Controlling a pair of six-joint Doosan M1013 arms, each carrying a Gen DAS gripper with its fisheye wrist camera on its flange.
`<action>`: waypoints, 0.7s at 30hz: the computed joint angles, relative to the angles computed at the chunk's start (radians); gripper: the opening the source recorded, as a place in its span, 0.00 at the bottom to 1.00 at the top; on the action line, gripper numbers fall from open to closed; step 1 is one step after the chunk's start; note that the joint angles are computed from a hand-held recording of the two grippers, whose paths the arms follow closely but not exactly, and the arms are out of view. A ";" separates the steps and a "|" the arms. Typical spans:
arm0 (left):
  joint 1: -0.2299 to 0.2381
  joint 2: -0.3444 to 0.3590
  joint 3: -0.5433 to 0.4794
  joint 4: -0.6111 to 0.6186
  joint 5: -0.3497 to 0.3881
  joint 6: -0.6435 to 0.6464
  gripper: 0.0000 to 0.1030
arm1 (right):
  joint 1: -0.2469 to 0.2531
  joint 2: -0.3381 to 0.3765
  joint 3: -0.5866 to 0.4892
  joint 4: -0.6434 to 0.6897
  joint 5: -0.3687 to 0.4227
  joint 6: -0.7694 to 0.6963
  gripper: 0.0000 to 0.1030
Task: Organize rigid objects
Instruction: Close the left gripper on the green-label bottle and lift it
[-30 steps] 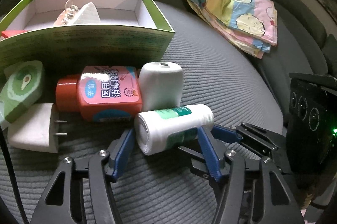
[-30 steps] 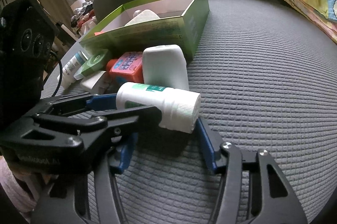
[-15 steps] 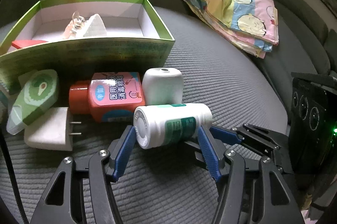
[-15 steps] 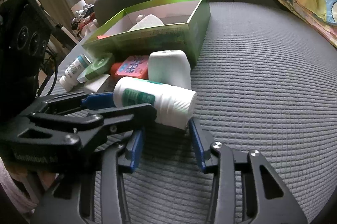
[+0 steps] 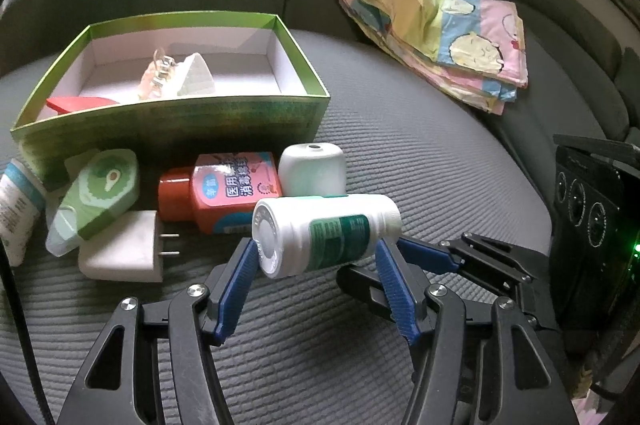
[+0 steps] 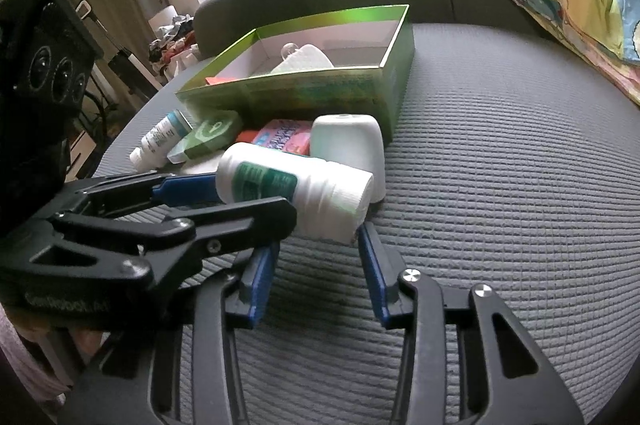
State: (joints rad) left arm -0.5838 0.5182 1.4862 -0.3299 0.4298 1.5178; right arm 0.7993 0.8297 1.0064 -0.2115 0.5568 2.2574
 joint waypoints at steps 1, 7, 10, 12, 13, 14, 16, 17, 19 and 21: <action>0.000 -0.003 0.003 0.005 -0.005 -0.004 0.60 | 0.001 0.000 0.000 -0.006 -0.002 0.002 0.39; -0.002 -0.022 0.022 0.058 -0.042 -0.030 0.60 | 0.017 0.001 -0.017 -0.095 0.005 0.056 0.39; 0.000 -0.033 0.032 0.068 -0.060 -0.029 0.60 | 0.024 0.001 -0.025 -0.136 -0.002 0.079 0.39; 0.005 -0.038 0.036 0.062 -0.067 -0.017 0.60 | 0.025 0.000 -0.027 -0.145 -0.012 0.086 0.39; 0.007 -0.037 0.036 0.061 -0.064 -0.015 0.60 | 0.025 0.003 -0.034 -0.138 -0.011 0.077 0.39; 0.009 -0.034 0.033 0.053 -0.058 -0.008 0.60 | 0.024 0.006 -0.039 -0.126 -0.007 0.066 0.39; 0.017 -0.026 0.030 0.017 -0.043 0.016 0.60 | 0.022 0.016 -0.053 -0.096 0.006 0.045 0.39; 0.018 -0.024 0.032 0.009 -0.044 0.019 0.60 | 0.021 0.023 -0.063 -0.079 0.018 0.033 0.39; 0.022 -0.022 0.036 -0.025 -0.045 0.045 0.60 | 0.021 0.031 -0.076 -0.070 0.035 0.025 0.39; 0.023 -0.024 0.040 -0.047 -0.048 0.062 0.60 | 0.021 0.036 -0.082 -0.068 0.043 0.025 0.39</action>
